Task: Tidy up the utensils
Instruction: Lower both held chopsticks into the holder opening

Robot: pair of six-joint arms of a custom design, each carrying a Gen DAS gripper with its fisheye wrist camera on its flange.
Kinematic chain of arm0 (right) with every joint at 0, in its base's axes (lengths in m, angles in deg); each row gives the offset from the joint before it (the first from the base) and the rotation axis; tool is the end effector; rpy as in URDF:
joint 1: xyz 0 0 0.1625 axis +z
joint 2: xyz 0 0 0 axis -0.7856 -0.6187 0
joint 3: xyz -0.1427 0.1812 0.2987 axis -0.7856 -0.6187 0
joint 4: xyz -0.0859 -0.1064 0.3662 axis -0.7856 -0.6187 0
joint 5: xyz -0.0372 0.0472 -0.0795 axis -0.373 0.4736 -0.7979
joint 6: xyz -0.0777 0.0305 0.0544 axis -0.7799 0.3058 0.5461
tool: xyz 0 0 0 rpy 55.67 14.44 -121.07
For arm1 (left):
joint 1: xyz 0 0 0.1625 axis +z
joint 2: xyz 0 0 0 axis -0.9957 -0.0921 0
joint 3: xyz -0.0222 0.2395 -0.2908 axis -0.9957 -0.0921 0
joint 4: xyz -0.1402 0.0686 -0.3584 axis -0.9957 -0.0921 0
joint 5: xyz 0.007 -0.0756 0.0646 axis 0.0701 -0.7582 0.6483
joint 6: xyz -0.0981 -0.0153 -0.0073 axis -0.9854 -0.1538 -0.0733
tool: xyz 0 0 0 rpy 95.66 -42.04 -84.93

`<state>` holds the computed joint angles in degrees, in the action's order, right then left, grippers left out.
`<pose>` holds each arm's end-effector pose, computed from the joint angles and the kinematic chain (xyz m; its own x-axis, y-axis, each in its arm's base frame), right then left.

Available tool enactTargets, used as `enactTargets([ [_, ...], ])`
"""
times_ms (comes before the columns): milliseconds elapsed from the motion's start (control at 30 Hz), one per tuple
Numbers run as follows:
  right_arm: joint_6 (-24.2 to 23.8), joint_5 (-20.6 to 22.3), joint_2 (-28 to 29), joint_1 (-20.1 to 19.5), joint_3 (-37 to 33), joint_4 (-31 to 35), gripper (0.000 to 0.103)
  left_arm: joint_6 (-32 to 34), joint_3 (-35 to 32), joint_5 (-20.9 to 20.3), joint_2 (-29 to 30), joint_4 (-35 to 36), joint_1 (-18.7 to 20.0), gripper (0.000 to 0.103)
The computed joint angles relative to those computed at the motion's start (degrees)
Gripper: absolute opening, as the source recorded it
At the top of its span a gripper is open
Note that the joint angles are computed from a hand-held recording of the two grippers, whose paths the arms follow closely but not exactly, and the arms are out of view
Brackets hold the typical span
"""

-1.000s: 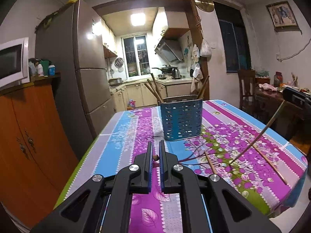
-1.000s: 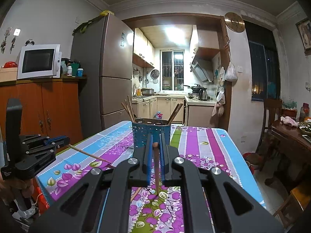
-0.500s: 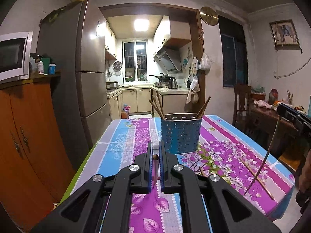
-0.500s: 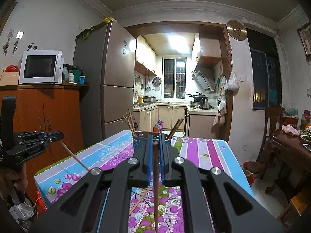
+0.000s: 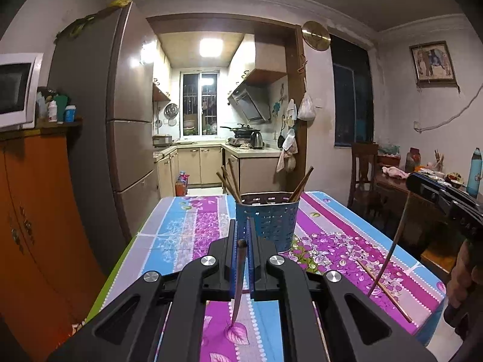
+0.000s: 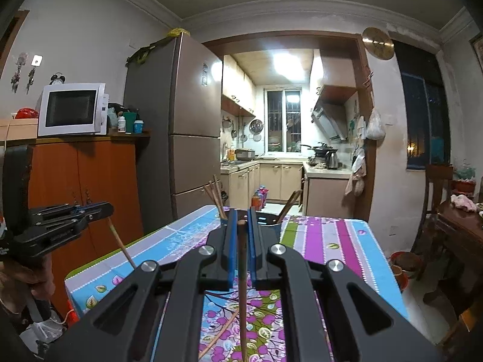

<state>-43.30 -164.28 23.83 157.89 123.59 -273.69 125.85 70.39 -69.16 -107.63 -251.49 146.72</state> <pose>0.3005 -0.6181 0.1177 -0.6722 -0.2786 0.6859 -0.7327 0.1172 -0.6704 -0.1275 -0.6180 0.3033 -0.6760 0.2431 -0.6957 0.7369 0.2247 -0.6375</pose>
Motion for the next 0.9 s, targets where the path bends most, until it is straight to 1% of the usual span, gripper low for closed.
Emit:
enactTargets([
  [133, 0.52, 0.86, 0.53, -0.06, -3.02, 4.3, 0.005, -0.28, -2.82, -2.23, 0.89, 2.83, 0.08, 0.007],
  [400, 0.45, 3.12, 1.8, 0.27, -8.81, 9.29, 0.005, 3.7, -10.14, -5.58, 4.77, 4.11, -0.95, 0.007],
  [500, 0.47, 3.51, 2.23, 0.28, -10.14, 10.22, 0.005, 2.68, -12.67, -6.78, 5.91, 6.97, -0.8, 0.007],
  [633, 0.57, 3.48, 2.31, 0.17, -10.53, 10.63, 0.005, 1.7, -14.78, -7.46, 7.25, 8.44, -0.62, 0.007],
  [900, 1.05, 3.31, 2.41, 0.11, -11.61, 11.86, 0.005, 2.12, -16.63, -8.85, 8.5, 9.09, -0.71, 0.007],
])
